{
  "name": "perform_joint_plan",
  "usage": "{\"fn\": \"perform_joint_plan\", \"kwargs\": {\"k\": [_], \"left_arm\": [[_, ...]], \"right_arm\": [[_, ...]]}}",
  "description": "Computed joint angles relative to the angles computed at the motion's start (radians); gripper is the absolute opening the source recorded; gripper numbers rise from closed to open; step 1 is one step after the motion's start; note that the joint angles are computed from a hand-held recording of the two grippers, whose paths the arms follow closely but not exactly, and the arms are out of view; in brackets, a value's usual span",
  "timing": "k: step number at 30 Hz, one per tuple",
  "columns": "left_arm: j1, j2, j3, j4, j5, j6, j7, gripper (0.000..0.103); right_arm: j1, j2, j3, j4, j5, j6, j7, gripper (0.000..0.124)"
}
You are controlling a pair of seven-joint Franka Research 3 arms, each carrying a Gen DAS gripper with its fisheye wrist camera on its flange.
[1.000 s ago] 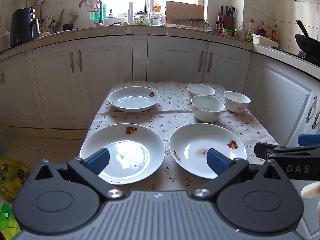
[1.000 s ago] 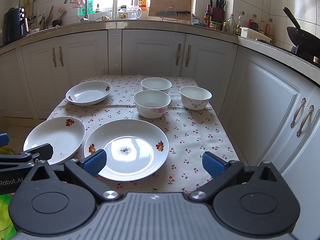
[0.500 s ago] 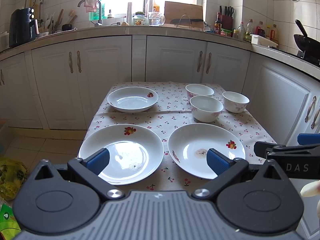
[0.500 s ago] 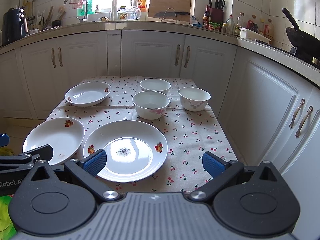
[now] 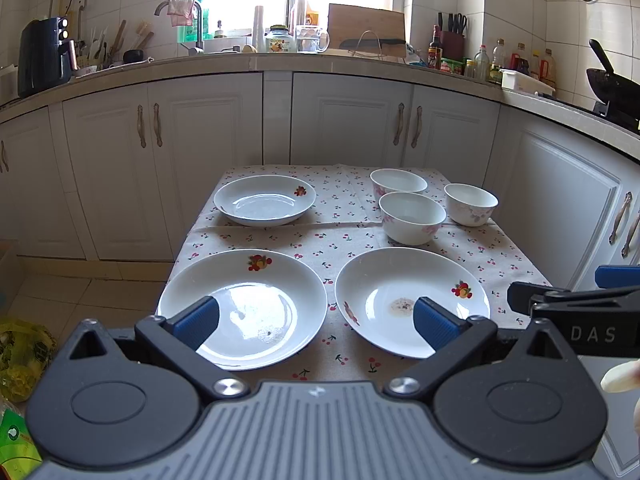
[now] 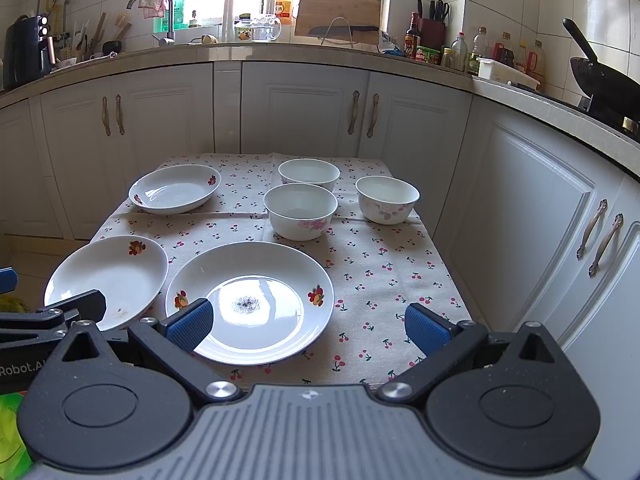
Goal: Organize plates and bowls
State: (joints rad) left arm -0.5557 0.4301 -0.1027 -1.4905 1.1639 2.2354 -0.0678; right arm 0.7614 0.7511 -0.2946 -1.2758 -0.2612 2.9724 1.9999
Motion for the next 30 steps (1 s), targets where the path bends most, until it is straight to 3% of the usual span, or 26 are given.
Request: {"fn": "perform_joint_plan", "kwargs": {"k": [30], "left_arm": [[-0.002, 0.001, 0.001, 0.002, 0.003, -0.001, -0.002, 0.102]], "right_arm": [[0.007, -0.002, -0.009, -0.003, -0.005, 0.003, 0.008, 0.103]]}}
